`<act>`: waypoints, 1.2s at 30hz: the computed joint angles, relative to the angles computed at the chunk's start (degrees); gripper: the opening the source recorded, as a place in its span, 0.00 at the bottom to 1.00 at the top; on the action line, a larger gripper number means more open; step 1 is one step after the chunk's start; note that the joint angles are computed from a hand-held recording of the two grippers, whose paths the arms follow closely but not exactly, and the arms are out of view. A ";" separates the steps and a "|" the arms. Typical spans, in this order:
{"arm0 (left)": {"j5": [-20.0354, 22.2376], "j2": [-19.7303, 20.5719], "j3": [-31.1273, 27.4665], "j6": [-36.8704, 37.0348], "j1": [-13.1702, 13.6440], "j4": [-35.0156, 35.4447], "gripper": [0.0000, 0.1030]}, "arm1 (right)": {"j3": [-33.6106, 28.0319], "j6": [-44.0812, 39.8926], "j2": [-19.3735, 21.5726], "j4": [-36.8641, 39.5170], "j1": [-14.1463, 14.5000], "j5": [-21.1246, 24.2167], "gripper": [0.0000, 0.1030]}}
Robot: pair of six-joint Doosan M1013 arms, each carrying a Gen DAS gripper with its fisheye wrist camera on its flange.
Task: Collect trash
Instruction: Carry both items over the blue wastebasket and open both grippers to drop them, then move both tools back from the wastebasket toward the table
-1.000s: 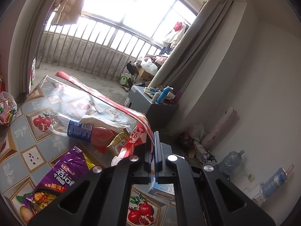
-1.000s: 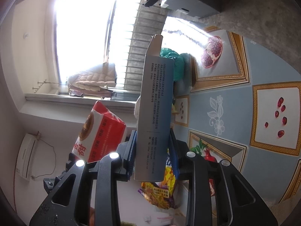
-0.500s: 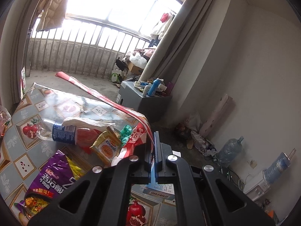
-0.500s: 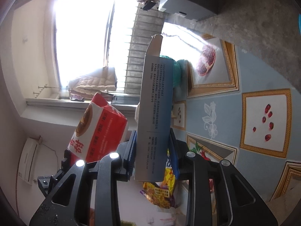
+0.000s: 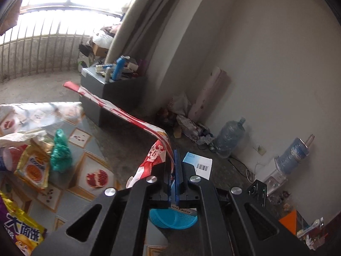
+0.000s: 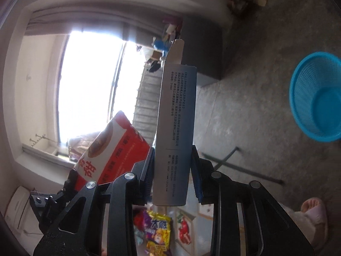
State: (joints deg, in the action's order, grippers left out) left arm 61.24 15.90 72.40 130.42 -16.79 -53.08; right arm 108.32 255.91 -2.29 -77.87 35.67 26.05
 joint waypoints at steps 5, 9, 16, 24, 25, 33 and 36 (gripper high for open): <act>5.95 4.63 -4.41 -4.85 -6.67 6.64 0.02 | 3.54 -15.32 -4.24 16.05 0.75 11.98 0.28; 9.19 8.50 -6.58 -7.27 -11.85 14.61 0.02 | 6.39 -20.01 -5.38 24.57 -0.24 15.61 0.28; 15.32 16.11 -11.32 -11.97 -18.37 25.73 0.02 | 7.33 -34.17 -1.96 39.68 -4.39 17.89 0.28; 15.36 18.95 -11.39 -15.35 -21.41 30.70 0.48 | 8.00 -48.13 0.43 50.32 -9.24 15.88 0.48; 14.69 18.57 -10.72 -14.96 -21.37 30.34 0.48 | 8.25 -48.10 0.48 50.29 -9.27 15.99 0.48; 12.13 15.93 -8.34 -11.92 -20.64 27.32 0.53 | 8.03 -40.34 -1.57 44.99 -6.50 19.47 0.49; 10.89 14.08 -6.90 -10.09 -20.23 25.66 0.55 | 7.81 -38.56 -1.74 42.78 -5.69 20.79 0.49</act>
State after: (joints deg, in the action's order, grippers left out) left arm 72.13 29.98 65.50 120.33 -37.02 -27.42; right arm 116.13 217.34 -4.03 -35.10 29.98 46.84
